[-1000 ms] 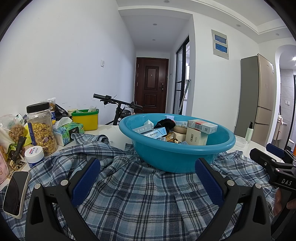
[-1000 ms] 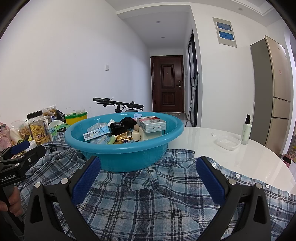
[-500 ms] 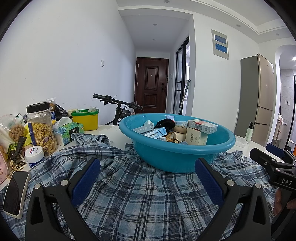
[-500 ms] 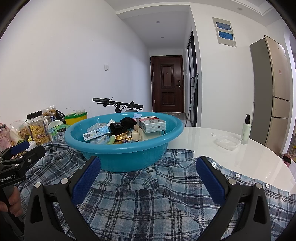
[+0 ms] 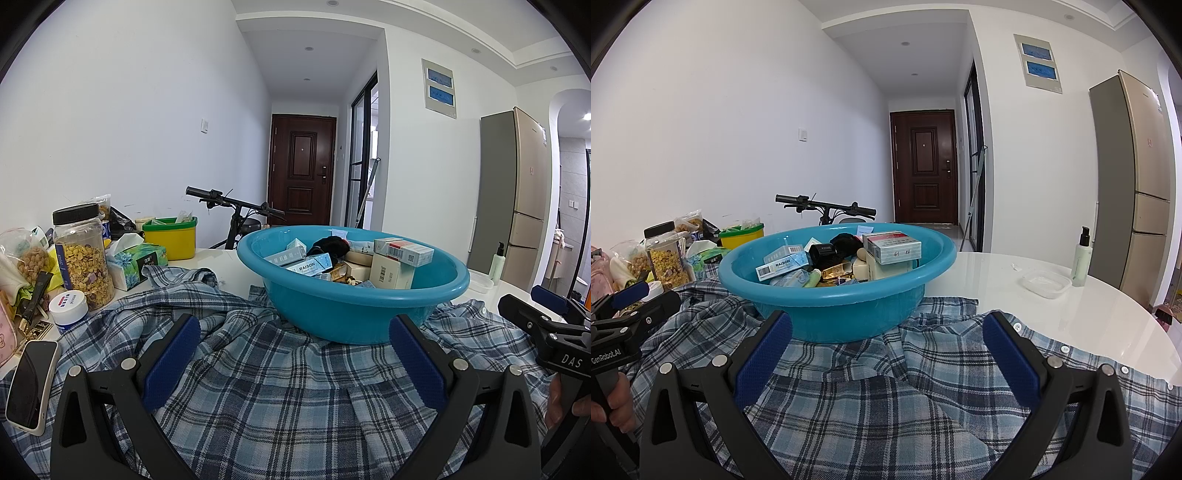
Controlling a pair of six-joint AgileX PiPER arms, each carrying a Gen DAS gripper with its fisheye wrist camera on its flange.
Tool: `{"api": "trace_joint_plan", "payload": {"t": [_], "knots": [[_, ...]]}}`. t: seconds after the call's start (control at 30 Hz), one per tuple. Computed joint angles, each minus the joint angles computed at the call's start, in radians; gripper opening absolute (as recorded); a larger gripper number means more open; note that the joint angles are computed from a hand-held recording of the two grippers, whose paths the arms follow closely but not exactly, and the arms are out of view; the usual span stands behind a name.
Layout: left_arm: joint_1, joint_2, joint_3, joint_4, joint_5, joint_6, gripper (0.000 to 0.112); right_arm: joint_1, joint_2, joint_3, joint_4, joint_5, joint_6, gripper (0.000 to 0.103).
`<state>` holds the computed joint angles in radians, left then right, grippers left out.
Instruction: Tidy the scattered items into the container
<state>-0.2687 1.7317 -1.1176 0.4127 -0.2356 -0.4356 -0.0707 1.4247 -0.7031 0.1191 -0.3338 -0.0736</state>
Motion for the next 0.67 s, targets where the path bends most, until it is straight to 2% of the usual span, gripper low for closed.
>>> {"api": "trace_joint_plan", "payload": {"t": [0.67], "knots": [[-0.001, 0.000, 0.000, -0.003, 0.001, 0.003, 0.103, 0.003, 0.002, -0.005, 0.024, 0.005, -0.014, 0.103]]}}
